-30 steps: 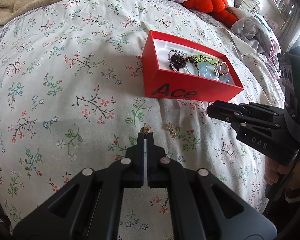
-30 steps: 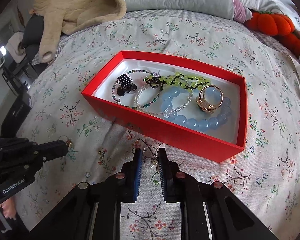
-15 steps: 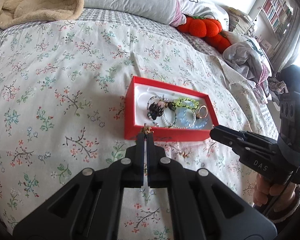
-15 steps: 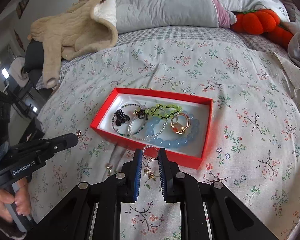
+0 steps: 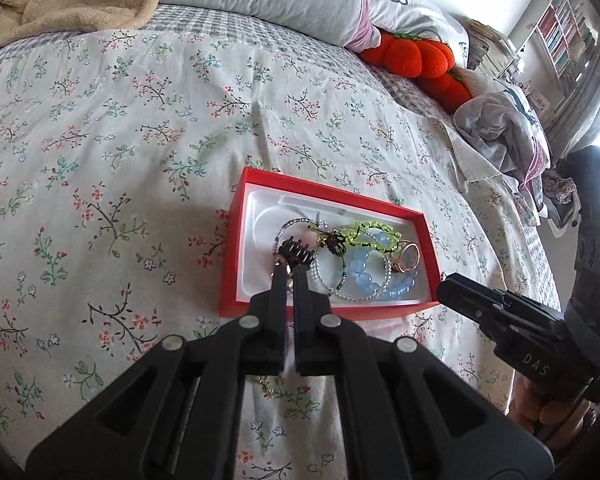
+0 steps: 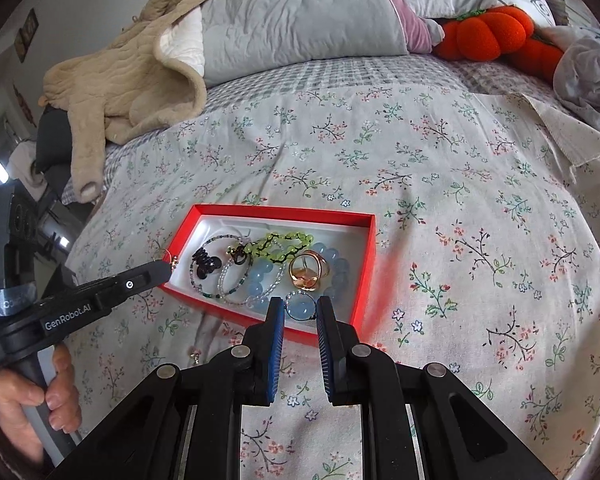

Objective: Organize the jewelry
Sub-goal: 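Carry both earrings over the red box and open both grippers, then grasp a remaining gold earring with left gripper while right gripper grasps the last earring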

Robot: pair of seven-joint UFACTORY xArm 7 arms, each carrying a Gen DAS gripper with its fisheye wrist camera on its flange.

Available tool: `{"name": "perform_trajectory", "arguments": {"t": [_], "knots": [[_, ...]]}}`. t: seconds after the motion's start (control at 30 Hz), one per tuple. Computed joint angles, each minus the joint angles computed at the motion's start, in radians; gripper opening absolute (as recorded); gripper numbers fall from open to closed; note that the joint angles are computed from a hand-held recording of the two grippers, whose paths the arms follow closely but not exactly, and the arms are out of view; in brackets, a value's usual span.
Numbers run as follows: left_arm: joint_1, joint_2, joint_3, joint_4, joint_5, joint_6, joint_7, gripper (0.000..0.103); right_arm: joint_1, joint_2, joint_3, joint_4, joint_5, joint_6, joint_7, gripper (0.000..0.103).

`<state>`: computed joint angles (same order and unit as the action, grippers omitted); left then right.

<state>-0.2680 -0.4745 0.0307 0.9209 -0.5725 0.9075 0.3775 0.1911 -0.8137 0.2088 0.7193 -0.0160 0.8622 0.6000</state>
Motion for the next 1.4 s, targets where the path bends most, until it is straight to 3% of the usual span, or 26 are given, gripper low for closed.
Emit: {"name": "perform_trajectory", "arguments": {"t": [0.2,0.4,0.6,0.73,0.93,1.07,1.4], "knots": [[0.001,-0.009,-0.006,0.000,0.012,-0.012,-0.011,0.009,0.002,0.019,-0.003,0.005,0.001,-0.003,-0.005,0.017],[0.021,-0.045,0.004,-0.006,0.052,0.007,-0.030,0.033,0.001,0.049,0.001,0.023,-0.006,-0.009,-0.008,0.017],[0.065,-0.041,0.003,0.000,0.125,0.059,-0.091,0.036,0.002,0.111,0.010,0.056,-0.014,-0.043,0.000,0.017],[0.095,-0.035,-0.012,-0.004,0.191,0.078,-0.138,0.046,0.010,0.168,0.013,0.086,-0.013,-0.054,0.006,0.017],[0.097,-0.043,-0.005,-0.014,0.213,0.099,-0.134,0.048,0.017,0.216,0.020,0.112,-0.033,-0.055,0.023,0.018],[0.092,-0.049,-0.010,-0.021,0.223,0.099,-0.121,0.056,0.032,0.214,0.004,0.104,-0.018,-0.072,0.020,0.018],[0.075,-0.102,-0.019,-0.079,0.240,0.093,-0.094,0.066,0.057,0.122,-0.011,0.071,0.018,-0.027,-0.003,0.019]]}}
